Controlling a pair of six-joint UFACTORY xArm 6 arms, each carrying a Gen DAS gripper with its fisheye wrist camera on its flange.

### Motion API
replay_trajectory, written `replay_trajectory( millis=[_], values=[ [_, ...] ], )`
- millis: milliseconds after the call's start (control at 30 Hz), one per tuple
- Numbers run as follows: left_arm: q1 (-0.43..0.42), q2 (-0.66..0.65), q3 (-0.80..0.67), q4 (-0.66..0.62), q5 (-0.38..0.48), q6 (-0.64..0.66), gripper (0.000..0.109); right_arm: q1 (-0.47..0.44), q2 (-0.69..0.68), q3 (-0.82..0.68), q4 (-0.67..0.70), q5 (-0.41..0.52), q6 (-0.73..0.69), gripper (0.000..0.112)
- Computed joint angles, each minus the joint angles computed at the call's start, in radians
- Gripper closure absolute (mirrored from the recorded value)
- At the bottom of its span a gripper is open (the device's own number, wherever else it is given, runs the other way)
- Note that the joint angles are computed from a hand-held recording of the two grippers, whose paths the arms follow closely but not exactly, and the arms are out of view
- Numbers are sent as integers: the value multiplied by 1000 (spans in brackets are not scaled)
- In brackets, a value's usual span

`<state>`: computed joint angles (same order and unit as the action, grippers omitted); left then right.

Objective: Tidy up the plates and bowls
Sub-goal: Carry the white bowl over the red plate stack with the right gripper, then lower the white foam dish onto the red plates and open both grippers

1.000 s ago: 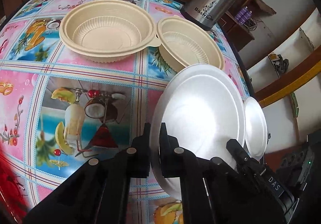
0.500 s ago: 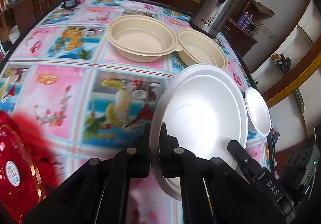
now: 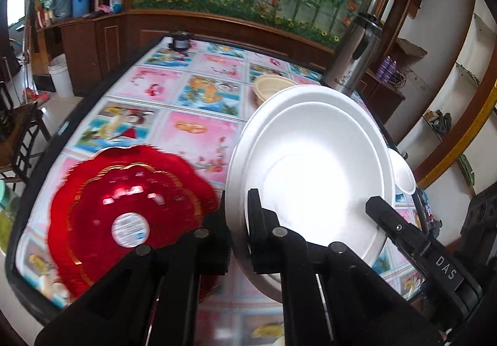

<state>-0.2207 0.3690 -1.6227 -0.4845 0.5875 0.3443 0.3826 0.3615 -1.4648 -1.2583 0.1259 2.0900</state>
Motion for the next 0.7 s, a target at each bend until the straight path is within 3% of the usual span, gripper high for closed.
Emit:
replay_trajectory(
  millis=[200,433,700],
  values=[
    [84,-67,93,-21,-35,43,101,106,112,-157,255,49,-313,105],
    [158,-39,91,11,-21,40,101,188,297,-383,625,116,-689,105],
    [191,15,63,28,19,26,100,228,424,-546,798,221,-869,105]
  ],
)
